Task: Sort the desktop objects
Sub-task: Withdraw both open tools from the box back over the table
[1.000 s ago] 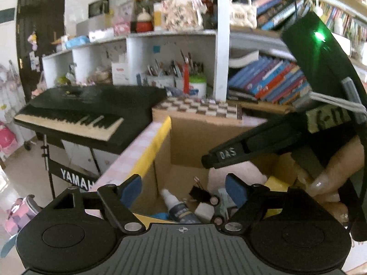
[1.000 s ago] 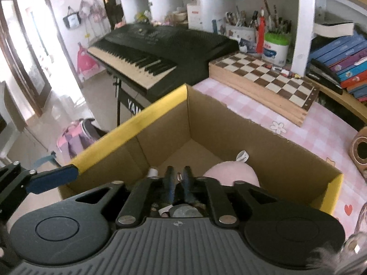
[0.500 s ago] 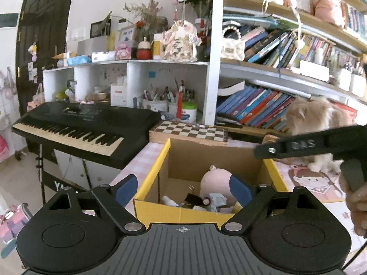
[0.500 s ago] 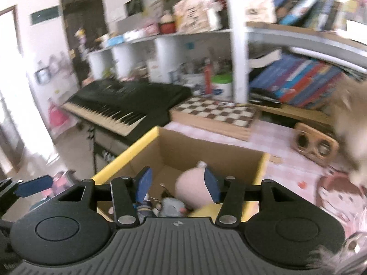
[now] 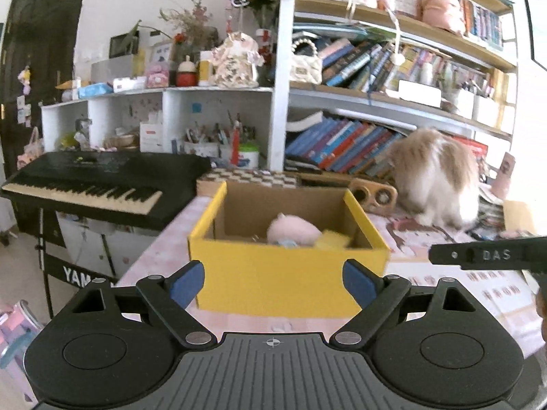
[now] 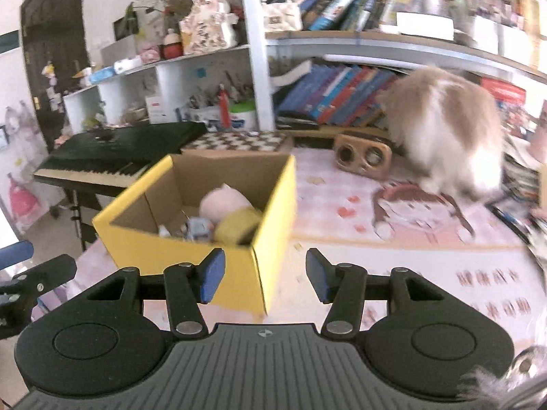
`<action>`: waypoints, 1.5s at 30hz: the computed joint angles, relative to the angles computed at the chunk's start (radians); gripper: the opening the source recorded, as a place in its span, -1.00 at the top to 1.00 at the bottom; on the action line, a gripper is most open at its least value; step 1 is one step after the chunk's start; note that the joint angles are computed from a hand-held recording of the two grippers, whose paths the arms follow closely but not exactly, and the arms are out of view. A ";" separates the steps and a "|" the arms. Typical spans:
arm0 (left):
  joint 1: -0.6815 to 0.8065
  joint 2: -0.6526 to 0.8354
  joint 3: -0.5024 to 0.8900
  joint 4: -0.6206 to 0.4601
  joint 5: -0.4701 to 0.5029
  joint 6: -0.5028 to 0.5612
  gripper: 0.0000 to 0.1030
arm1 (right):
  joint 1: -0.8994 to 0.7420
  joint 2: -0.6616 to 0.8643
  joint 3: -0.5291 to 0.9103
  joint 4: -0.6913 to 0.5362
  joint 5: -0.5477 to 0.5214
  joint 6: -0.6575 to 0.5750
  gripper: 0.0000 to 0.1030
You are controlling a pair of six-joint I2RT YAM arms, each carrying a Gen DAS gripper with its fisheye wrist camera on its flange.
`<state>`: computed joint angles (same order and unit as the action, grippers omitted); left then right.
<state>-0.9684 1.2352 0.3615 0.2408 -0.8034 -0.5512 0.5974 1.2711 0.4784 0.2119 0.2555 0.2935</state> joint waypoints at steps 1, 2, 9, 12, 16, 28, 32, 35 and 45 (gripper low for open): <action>-0.027 0.005 -0.005 -0.004 -0.014 -0.018 -0.75 | 0.037 -0.082 -0.068 -0.031 0.059 0.042 -0.01; -0.051 0.012 -0.008 -0.009 -0.029 -0.033 -0.75 | 0.055 -0.114 -0.094 -0.048 0.086 0.061 -0.02; -0.177 0.066 0.008 -0.097 -0.079 -0.144 -0.76 | 0.228 -0.298 -0.229 -0.229 0.302 0.267 -0.18; -0.217 0.092 0.021 -0.128 -0.089 -0.185 -0.80 | 0.300 -0.329 -0.256 -0.306 0.361 0.367 -0.30; -0.271 0.159 0.063 -0.198 -0.120 -0.266 -0.89 | 0.363 -0.331 -0.271 -0.367 0.416 0.431 -0.50; -0.289 0.241 0.127 -0.251 -0.070 -0.319 -0.98 | 0.341 -0.402 -0.305 -0.460 0.399 0.466 -0.84; -0.292 0.247 0.127 -0.231 -0.053 -0.306 -1.00 | 0.349 -0.417 -0.306 -0.493 0.401 0.489 -0.90; -0.298 0.254 0.130 -0.223 -0.049 -0.302 -1.00 | 0.358 -0.423 -0.305 -0.513 0.404 0.504 -0.93; -0.287 0.285 0.162 -0.264 -0.018 -0.321 -1.00 | 0.371 -0.450 -0.309 -0.556 0.400 0.531 -1.00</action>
